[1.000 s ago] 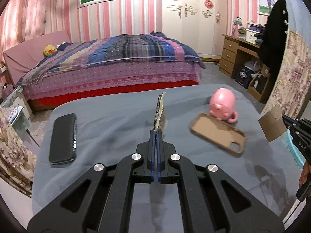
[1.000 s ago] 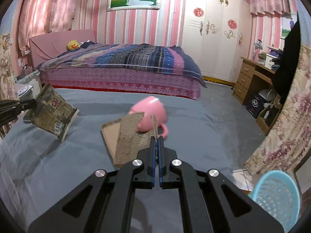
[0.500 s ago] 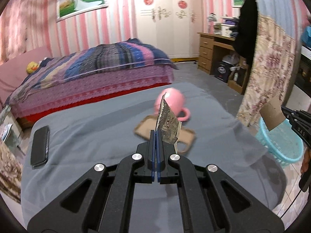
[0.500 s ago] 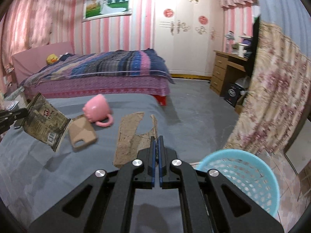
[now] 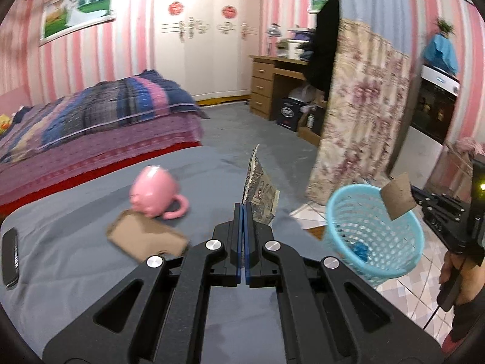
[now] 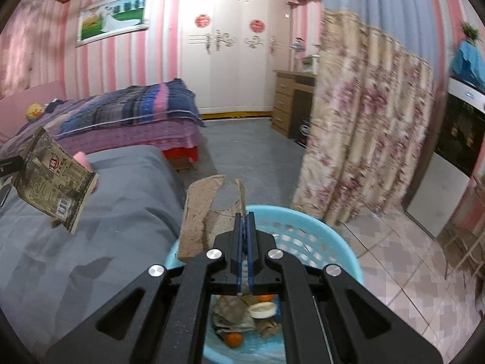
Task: Collect trash
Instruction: 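Carry wrapper and sleeve to the light-blue basket and open the left tool over it, then open the right tool over the basket to drop the sleeve, then withdraw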
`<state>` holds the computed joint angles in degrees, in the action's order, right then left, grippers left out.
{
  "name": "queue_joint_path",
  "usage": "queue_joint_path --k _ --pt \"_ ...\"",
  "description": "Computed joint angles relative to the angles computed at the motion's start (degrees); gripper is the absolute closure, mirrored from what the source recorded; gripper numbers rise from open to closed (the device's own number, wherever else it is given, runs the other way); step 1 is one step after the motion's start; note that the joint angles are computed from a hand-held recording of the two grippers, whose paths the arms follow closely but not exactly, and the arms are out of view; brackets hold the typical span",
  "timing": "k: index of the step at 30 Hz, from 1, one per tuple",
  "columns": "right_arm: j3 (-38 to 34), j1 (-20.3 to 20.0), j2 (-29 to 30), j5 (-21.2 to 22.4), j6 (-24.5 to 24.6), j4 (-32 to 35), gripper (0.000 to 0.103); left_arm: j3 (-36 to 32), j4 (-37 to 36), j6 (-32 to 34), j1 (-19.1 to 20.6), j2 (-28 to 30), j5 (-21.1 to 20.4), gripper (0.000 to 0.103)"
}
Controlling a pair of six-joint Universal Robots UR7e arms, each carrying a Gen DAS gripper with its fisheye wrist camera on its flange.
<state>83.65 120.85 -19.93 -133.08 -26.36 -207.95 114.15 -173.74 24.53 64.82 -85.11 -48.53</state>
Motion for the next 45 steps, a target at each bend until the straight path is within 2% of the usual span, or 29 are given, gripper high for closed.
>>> queue_joint_path --k 4,9,15,18,22,23,24,25,26,27,28,30,35,42,43,45 --pt "3.4 -1.7 -2.0 -0.8 1.7 -2.3 0.101 1.2 -2.6 -0.3 -1.8 2.7 -2.2 0.103" --pt "5.3 -2.8 -3.2 -0.9 2.5 -3.7 0.101 1.6 -1.9 -2.1 -2.8 5.1 -5.4 0.103" --pt "7.6 -4.1 -4.4 -0.7 4.2 -5.0 0.101 2.1 -4.0 -1.5 -3.7 10.0 -6.4 0.103" --pt "8.8 -4.7 -5.0 -0.6 5.0 -5.3 0.101 0.8 -2.5 -2.7 -3.0 11.9 -7.3 0.103" --pt "9.8 -5.2 -5.5 -0.5 5.5 -5.9 0.101 -0.1 -3.2 -2.1 -2.4 14.5 -6.4 0.103" --pt "10.2 -5.4 -5.5 -0.5 5.7 -6.2 0.101 -0.6 -2.8 -2.0 -2.3 15.0 -5.9 0.096" --pt "10.3 -5.4 -5.6 -0.5 5.7 -6.4 0.101 -0.9 -2.5 -2.1 -2.3 15.4 -5.2 0.078" --pt "10.4 -5.6 -5.6 -0.4 5.9 -6.4 0.101 -1.0 -3.5 -2.0 -2.2 16.0 -3.8 0.065" --pt "10.5 -5.7 -5.7 -0.3 6.0 -6.5 0.101 -1.1 -4.7 -1.7 -2.2 16.3 -3.1 0.044" --pt "10.5 -5.7 -5.6 -0.3 6.1 -6.6 0.101 -1.0 -6.9 -0.9 -2.1 16.6 -2.5 0.033" --pt "10.4 -5.8 -5.5 -0.3 6.2 -6.6 0.101 -0.9 -8.0 -0.4 -2.0 16.7 -2.0 0.03" --pt "10.3 -5.9 -5.3 -0.3 6.3 -6.6 0.101 -1.2 -11.1 0.9 -2.1 17.3 0.3 0.017" --pt "9.1 -6.1 -4.2 -0.3 7.0 -6.2 0.1 -1.7 -15.1 2.4 -1.2 16.3 2.3 0.006" --pt "3.7 -6.0 -0.7 -1.2 6.0 -5.5 0.098 -1.3 -16.4 1.3 0.6 13.5 3.1 0.006" --pt "2.9 -6.0 -0.2 -1.5 6.2 -5.1 0.093 -1.2 -16.5 1.2 0.9 13.0 3.4 0.006" --pt "1.3 -6.0 0.6 -1.8 6.3 -4.2 0.059 -1.0 -16.6 1.4 1.3 12.2 3.5 0.006"
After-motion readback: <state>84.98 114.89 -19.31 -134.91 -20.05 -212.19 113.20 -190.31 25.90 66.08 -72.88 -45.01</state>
